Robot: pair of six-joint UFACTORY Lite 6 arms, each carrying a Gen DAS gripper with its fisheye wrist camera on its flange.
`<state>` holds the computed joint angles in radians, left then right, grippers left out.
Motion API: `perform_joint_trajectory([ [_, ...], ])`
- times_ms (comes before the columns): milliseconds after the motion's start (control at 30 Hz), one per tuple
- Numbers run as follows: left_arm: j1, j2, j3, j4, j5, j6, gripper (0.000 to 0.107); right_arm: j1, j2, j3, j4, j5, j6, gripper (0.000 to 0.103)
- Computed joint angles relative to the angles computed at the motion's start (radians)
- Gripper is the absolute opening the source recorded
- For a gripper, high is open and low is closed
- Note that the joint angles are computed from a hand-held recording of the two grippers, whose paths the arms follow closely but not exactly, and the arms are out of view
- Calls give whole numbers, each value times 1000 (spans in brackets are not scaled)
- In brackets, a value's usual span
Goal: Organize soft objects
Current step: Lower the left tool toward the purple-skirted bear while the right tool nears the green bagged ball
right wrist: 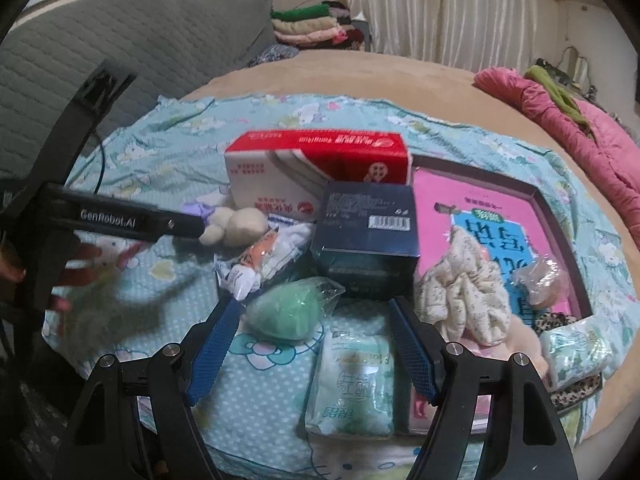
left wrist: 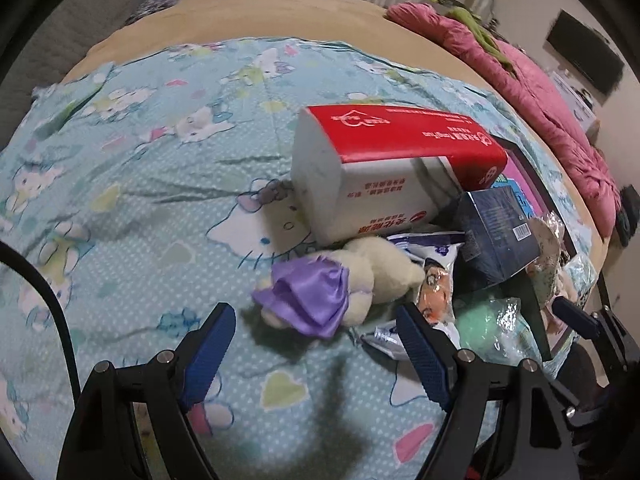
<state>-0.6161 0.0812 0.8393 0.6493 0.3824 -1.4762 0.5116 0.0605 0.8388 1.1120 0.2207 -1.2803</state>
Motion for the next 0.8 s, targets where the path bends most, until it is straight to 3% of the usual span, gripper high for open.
perform_joint_trajectory([
  [200,47,95,65,-82,-39,159,82,16,113,64,-4,-2,-16,77],
  [533,84,192,129,-223,-67,349,85,109,244,133,-50,-112,0,77],
  [700,80,197,128,-200,-79,339,84,128,295,164,38,-127,-79,77],
  [800,89,186,112,-250,-112,393,75,134,310,170,159,-132,-202,78],
])
